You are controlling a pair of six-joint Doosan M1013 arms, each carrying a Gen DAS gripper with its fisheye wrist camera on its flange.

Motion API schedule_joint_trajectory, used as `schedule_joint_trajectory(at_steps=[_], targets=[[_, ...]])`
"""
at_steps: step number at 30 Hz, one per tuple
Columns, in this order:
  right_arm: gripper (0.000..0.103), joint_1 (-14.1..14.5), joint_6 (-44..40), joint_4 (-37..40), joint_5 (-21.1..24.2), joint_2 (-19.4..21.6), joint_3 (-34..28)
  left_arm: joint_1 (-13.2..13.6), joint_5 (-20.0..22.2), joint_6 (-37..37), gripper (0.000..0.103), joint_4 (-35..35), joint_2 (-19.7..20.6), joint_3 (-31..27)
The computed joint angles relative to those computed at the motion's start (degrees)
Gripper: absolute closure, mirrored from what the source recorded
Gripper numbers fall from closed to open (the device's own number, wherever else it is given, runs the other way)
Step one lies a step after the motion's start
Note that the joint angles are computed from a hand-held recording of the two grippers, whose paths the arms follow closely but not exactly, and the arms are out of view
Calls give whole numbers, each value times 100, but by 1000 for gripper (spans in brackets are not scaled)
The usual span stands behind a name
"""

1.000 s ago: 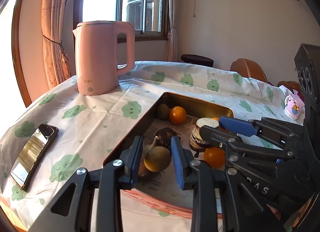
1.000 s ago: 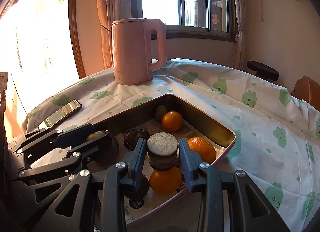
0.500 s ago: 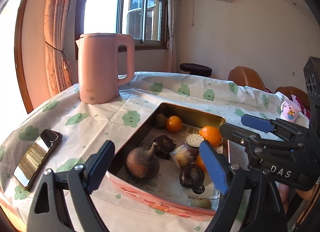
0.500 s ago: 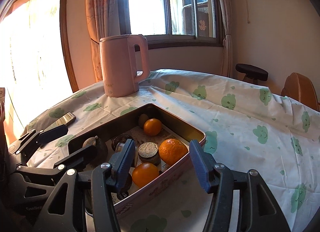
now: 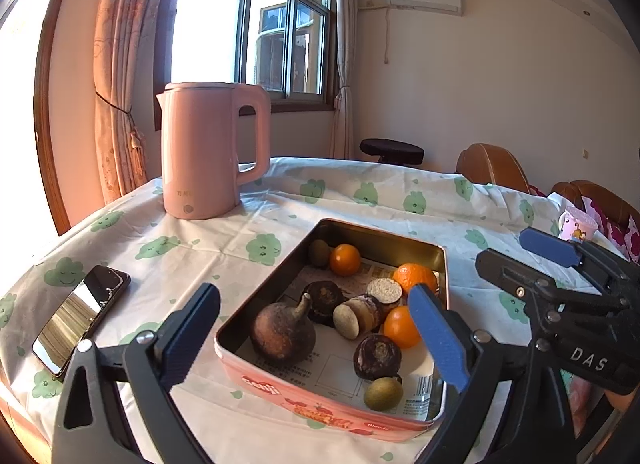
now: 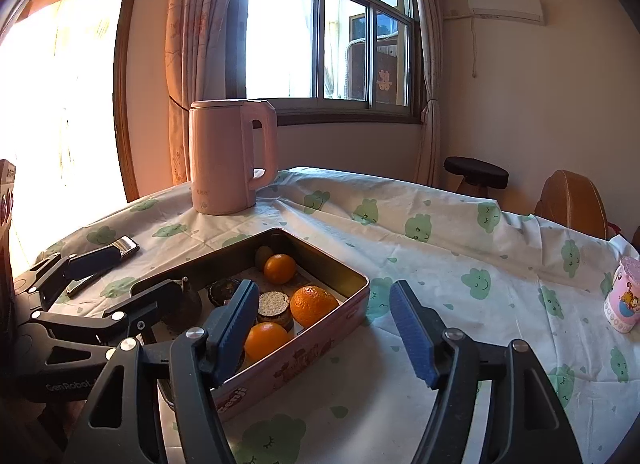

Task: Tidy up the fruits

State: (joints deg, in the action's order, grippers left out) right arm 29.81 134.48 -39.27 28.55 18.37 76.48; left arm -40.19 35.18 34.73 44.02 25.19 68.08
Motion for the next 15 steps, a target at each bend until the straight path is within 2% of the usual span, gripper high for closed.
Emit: schedule_joint_trajectory(at_steps=[6,15], targets=[[27,18,347,-304,-44,-57,79,-1,1,-17,5,18,0,-3],[26,16,487,-437,-54,-92,132,-2,-2,-20,5,23,-1,-2]])
